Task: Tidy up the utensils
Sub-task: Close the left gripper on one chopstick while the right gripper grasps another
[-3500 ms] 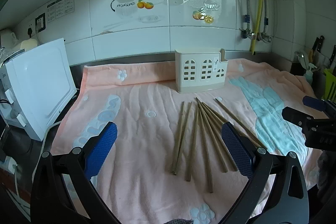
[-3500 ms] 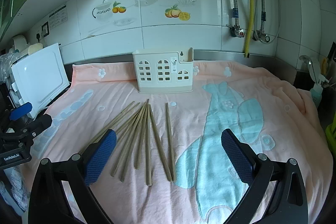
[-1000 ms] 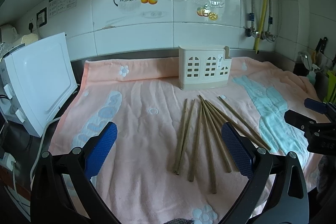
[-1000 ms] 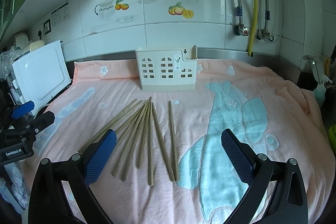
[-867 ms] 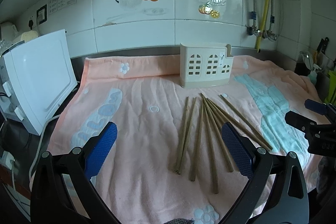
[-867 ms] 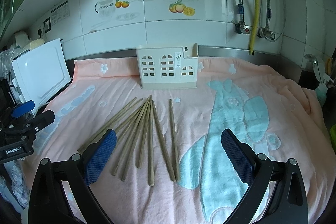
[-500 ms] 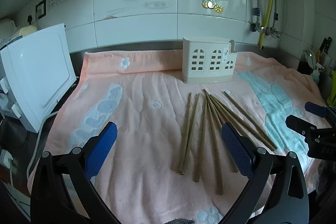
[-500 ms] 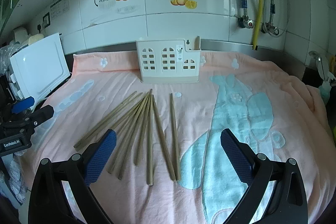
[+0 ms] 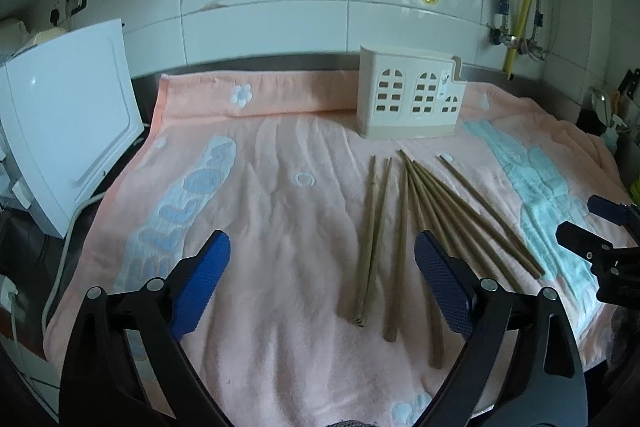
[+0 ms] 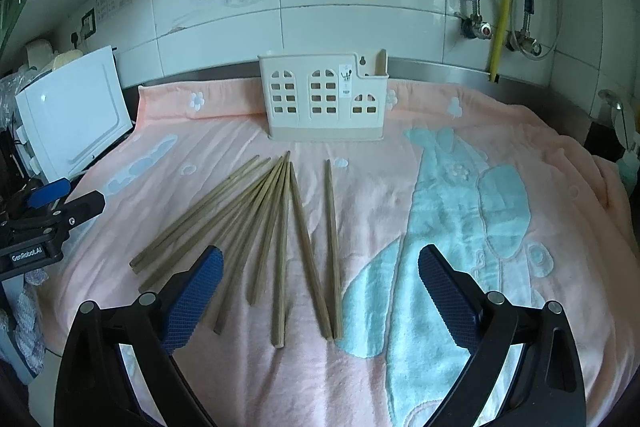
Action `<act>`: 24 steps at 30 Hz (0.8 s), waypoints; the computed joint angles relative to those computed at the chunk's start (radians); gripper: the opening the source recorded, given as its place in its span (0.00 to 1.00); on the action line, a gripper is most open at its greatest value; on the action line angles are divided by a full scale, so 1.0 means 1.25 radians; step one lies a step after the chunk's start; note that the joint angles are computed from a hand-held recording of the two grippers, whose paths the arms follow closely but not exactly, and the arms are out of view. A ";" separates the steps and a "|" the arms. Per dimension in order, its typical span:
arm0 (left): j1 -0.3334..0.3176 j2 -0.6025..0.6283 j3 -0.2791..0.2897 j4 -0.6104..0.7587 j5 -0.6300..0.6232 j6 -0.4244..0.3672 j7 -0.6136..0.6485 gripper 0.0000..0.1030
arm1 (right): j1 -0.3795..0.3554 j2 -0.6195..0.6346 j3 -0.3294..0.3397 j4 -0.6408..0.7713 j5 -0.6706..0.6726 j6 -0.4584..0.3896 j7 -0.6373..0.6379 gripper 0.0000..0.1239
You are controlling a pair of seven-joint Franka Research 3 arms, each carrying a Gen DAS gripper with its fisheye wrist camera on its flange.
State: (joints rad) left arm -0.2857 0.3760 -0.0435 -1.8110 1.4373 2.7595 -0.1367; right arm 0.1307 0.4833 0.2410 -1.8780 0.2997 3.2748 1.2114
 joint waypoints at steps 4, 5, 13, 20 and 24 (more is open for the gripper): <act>0.009 0.014 -0.001 0.003 -0.037 0.019 0.033 0.75 | 0.004 0.008 -0.008 0.011 0.004 -0.030 0.002 0.67; 0.009 0.017 0.001 0.004 -0.041 0.023 0.039 0.74 | 0.011 0.011 -0.017 0.014 0.007 -0.035 0.004 0.66; 0.012 0.058 0.011 0.014 -0.143 0.091 0.153 0.51 | 0.004 0.035 -0.012 0.040 0.029 -0.079 -0.015 0.51; 0.033 0.106 -0.001 0.034 -0.309 0.158 0.332 0.28 | 0.024 0.055 -0.036 0.067 0.043 -0.118 -0.025 0.41; 0.048 0.131 -0.016 0.046 -0.404 0.179 0.431 0.15 | 0.028 0.063 -0.042 0.083 0.055 -0.135 -0.031 0.35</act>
